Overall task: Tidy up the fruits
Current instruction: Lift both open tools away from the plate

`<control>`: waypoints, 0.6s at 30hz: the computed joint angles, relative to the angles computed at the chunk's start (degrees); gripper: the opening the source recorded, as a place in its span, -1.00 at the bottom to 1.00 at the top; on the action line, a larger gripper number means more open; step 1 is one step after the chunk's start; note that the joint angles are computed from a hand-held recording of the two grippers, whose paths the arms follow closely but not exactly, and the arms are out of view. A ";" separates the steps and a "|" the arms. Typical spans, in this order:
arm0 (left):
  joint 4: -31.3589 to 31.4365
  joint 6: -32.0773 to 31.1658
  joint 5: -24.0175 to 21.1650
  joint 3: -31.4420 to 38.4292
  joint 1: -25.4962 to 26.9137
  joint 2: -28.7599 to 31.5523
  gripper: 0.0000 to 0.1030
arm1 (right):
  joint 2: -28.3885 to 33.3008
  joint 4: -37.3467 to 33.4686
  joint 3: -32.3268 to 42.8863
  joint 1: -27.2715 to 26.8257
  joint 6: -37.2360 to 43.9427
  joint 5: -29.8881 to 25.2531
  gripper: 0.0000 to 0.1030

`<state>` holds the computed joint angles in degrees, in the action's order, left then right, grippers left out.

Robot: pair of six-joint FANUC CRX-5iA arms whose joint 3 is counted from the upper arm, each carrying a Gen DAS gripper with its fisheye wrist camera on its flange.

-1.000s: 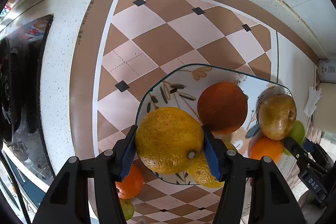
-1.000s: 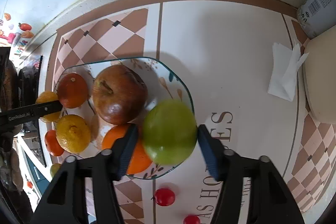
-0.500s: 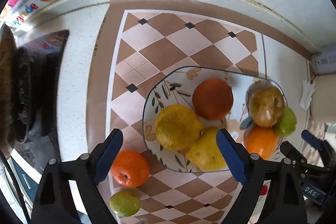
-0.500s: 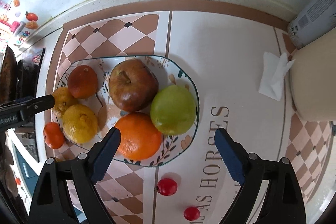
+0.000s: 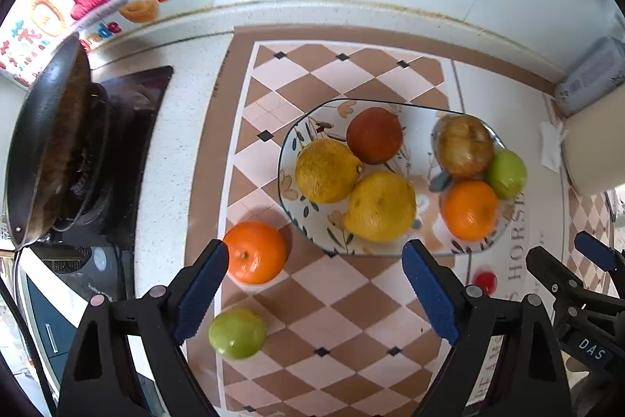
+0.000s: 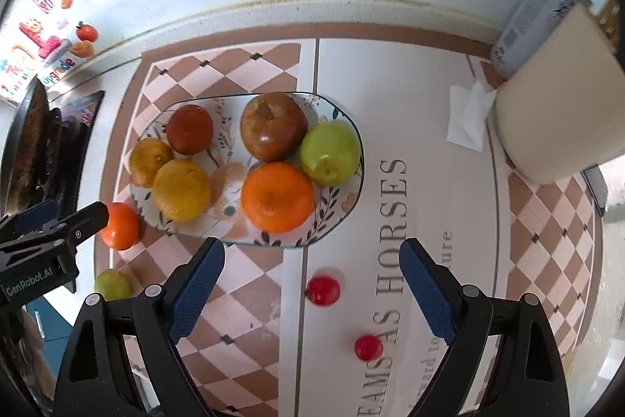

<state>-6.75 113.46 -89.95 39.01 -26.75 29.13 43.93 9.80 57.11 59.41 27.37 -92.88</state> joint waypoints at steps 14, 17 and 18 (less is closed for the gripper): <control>-4.70 2.09 6.13 -9.58 -4.96 -15.06 0.76 | -10.33 10.30 -10.47 9.33 -9.11 3.03 0.81; -5.11 2.64 6.65 -10.58 -5.97 -17.38 0.76 | -11.67 11.88 -11.05 11.24 -10.75 2.64 0.81; -5.41 2.85 6.65 -10.70 -6.35 -18.07 0.76 | -12.22 12.31 -11.56 11.71 -11.30 2.78 0.81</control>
